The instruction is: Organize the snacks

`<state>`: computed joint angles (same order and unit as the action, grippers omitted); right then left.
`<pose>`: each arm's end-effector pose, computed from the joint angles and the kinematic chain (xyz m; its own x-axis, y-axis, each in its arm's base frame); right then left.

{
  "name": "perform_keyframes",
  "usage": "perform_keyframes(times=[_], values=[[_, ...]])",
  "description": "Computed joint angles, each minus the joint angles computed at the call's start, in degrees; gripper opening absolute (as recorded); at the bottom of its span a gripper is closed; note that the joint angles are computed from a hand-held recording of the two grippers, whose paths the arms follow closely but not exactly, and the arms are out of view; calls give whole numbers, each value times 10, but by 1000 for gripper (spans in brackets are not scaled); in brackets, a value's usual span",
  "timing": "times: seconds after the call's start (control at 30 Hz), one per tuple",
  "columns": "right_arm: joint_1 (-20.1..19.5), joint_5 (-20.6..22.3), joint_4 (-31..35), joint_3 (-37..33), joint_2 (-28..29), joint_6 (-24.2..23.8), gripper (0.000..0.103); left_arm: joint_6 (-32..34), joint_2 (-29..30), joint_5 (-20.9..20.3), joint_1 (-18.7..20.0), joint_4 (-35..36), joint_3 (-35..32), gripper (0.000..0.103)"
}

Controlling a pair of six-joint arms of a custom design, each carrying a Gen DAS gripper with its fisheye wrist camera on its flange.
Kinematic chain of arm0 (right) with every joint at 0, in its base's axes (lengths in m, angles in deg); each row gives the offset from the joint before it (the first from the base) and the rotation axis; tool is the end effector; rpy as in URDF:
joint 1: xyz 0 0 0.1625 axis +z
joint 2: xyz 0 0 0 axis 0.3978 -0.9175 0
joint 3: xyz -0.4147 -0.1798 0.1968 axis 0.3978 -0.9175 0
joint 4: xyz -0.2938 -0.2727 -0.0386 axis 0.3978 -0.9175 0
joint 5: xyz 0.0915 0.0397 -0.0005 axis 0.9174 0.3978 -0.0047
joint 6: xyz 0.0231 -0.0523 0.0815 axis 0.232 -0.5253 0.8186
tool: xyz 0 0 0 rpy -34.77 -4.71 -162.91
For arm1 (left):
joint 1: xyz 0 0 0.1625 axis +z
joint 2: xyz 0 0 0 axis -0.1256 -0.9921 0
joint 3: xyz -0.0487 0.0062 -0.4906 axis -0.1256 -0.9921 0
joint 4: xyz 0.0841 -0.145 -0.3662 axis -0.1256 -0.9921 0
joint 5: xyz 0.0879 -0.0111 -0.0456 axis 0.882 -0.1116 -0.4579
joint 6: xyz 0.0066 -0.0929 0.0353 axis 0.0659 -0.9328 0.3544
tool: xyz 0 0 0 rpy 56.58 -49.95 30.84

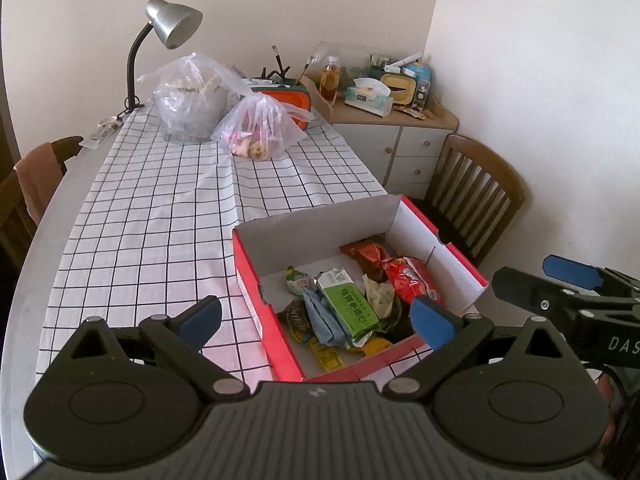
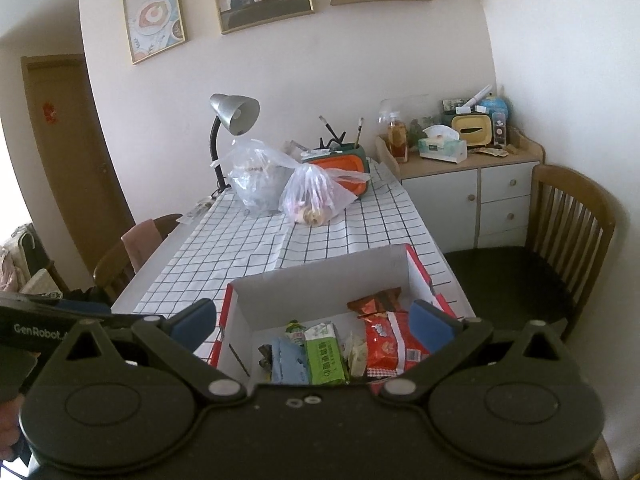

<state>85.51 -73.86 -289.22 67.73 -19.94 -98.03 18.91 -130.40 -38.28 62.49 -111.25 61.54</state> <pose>0.2940 -0.6378 0.2468 -0.8399 0.1368 0.5253 -0.3972 0.5046 -0.7666 -0.2936 -0.7401 0.2588 -0.7103 0.4811 -0.5138 0.6859 0.6371 -0.3517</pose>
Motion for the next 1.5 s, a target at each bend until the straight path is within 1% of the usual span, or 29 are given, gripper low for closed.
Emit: perform_keyframes(times=[0.53, 1.13, 1.5], values=[[0, -9, 8, 2, -1, 22, 103, -11, 3, -3, 2, 10, -5, 102], [3, -20, 2, 3, 2, 29, 103, -13, 1, -7, 1, 13, -1, 101], [4, -31, -9, 6, 3, 31, 103, -7, 2, -17, 2, 15, -3, 101]])
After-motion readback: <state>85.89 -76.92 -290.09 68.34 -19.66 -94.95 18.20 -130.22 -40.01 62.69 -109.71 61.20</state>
